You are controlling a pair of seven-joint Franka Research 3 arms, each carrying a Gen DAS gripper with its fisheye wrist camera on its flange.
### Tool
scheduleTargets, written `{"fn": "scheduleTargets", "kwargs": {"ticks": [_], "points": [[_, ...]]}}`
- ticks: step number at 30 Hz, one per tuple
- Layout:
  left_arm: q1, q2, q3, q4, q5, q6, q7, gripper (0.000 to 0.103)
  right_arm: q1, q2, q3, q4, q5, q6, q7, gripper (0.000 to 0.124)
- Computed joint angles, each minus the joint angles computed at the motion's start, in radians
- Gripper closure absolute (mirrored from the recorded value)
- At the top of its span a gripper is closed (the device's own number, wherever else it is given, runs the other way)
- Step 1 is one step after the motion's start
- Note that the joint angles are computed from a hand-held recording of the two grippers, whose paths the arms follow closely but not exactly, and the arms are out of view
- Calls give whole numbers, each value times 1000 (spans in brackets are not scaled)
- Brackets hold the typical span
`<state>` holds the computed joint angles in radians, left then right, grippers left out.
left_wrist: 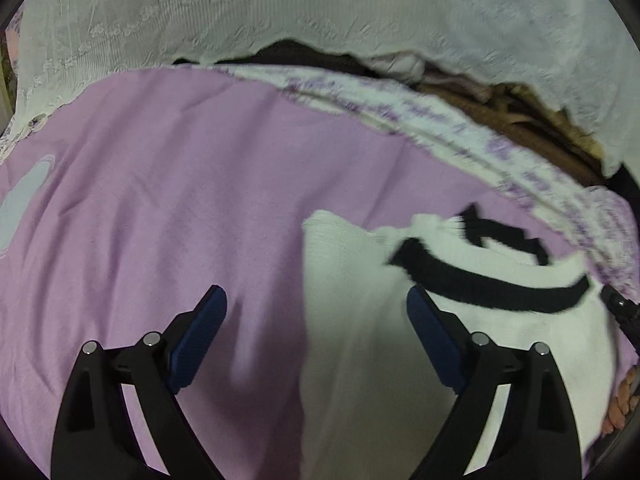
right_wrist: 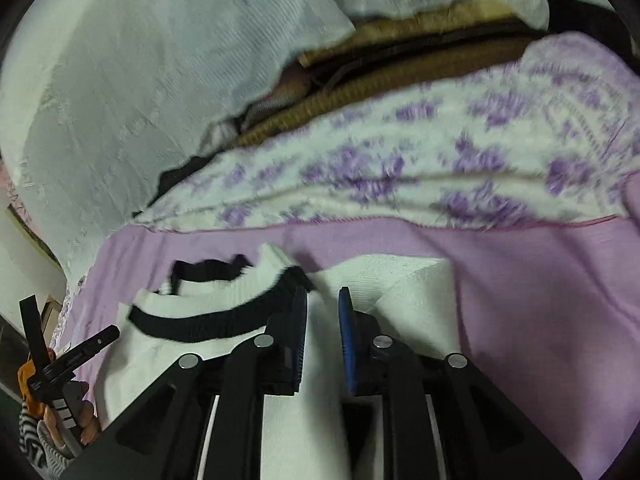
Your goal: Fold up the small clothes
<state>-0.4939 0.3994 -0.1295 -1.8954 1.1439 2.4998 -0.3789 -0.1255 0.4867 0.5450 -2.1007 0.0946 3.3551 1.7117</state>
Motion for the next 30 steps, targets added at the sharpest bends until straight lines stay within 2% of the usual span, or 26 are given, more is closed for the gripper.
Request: {"fn": "scheduleTargets", "kwargs": {"ticks": [2,5,7,10,11,12,14,16,18,19,21,24,27,29,30], "points": [[-15,-31,2,-30,57,22,-45,15,-71,-28,79,-54,-41,43,6,107],[-26,-46,-15,-43,126,57,-74,14,-147,-45,161,-104,-129,56,46,107],[-22,-20,-32,-22,106,69,-22,14,-135,-53,155,-119,-158,39,65,107],[-25,25,-40,14,11,16,62,14,-39,-63,56,-118,-131,10,81,107],[-22,39,-37,20,-22,13,80,12,-32,-52,48,-111,-91,-6,60,110],[-10,50,-31,13,-50,42,72,9,-61,-25,65,-104,-121,0,84,116],[-2,36,-6,-22,-49,115,19,8,-156,13,145,-107,-139,9,91,124],[-18,26,5,-30,-47,91,5,8,-199,23,182,-116,-147,16,101,124],[-34,21,2,-29,-55,48,4,9,-134,-18,119,-143,-136,44,127,123],[-43,11,1,-35,-48,31,-7,9,-57,-64,54,-169,-91,67,118,119],[-67,-23,0,-62,5,16,-65,10,38,-118,-24,-210,-73,106,118,116],[-79,-52,-23,-83,78,14,-126,10,109,-172,-64,-262,-96,145,124,111],[-81,-17,-58,-39,34,-38,-38,10,205,-199,-126,-277,-111,119,103,99],[-81,13,-66,-12,-25,-68,21,9,342,-207,-236,-278,-41,98,58,98],[-72,25,-67,-10,-54,-53,37,8,398,-207,-285,-274,-1,66,37,98]]}}
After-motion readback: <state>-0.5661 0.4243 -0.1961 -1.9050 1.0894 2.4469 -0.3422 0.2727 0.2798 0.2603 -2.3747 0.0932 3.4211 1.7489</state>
